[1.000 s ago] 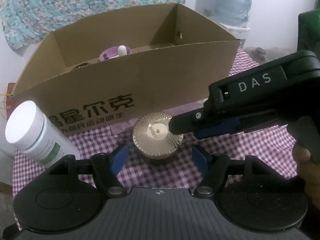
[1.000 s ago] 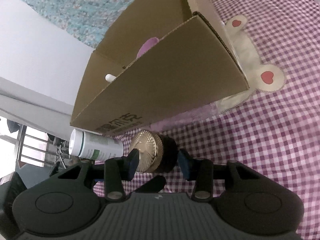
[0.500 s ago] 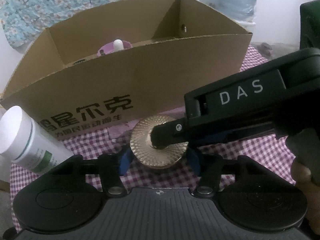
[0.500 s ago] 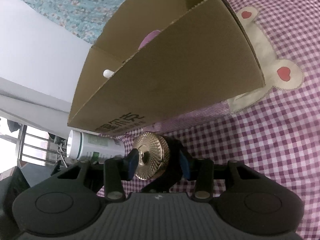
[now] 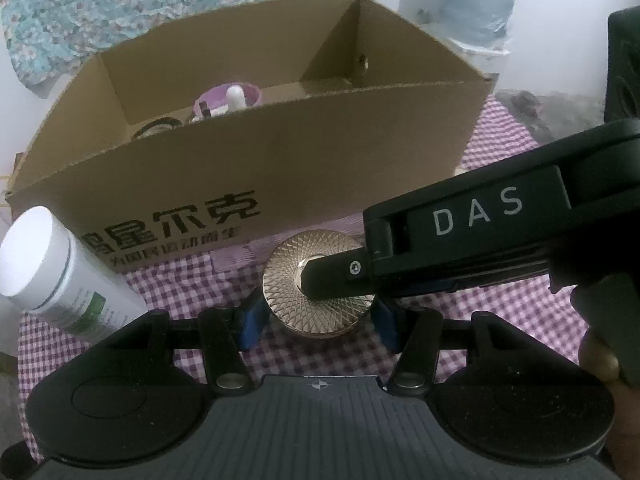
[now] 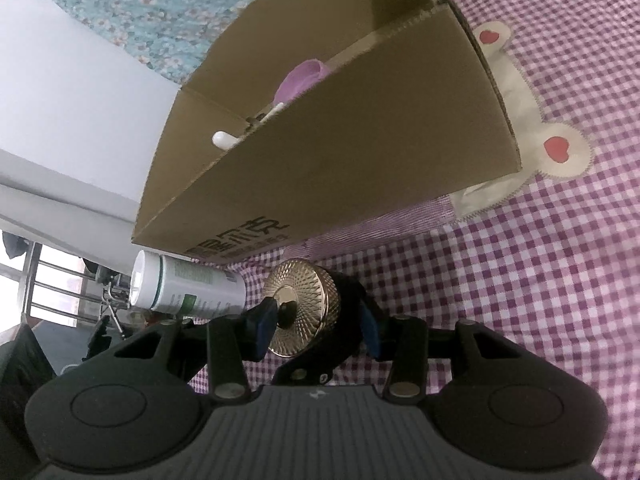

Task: Organize rigid objects
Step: 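Lift the gold-lidded tin and carry it into the box with the right tool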

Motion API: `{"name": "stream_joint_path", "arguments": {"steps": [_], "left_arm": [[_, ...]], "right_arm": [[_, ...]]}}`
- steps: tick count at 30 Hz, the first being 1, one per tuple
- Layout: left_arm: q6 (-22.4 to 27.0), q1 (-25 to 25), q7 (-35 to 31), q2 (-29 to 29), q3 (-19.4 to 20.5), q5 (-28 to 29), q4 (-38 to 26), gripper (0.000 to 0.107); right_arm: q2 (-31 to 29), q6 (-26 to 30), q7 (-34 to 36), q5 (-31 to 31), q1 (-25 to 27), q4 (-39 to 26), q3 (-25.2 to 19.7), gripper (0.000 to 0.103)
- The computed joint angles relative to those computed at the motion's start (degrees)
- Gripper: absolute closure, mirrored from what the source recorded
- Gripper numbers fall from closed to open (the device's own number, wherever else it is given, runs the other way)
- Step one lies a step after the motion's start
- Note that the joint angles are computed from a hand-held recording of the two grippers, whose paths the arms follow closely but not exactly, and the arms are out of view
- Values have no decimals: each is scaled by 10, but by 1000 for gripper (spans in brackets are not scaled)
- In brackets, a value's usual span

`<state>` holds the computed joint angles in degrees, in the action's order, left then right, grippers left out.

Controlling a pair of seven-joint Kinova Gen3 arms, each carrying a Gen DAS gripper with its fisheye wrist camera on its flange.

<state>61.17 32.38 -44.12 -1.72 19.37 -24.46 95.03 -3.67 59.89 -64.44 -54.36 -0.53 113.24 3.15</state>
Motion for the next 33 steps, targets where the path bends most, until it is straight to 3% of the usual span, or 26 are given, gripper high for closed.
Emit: {"name": "stream_joint_path", "arguments": {"steps": [5,11,17,23,33], "left_arm": [[28,11,18,-12,16,-15,-24,53],[75,32,35,-9,47,-80,-82,53],[103,60,40,30,38,-128,-165,53],[107,66,-2,94,-9,-98,-266,53],[152,52,-55,203,-92,24,-398,53]], "right_arm": [[-31,19,-31,27,-1,-16,5,55],[-80,41,-29,31,-8,-41,33,55],[-84,63,-22,35,-15,-108,59,55],[-16,105,-24,55,-5,-225,60,55],[163,177,-83,109,39,-411,-8,54]]}}
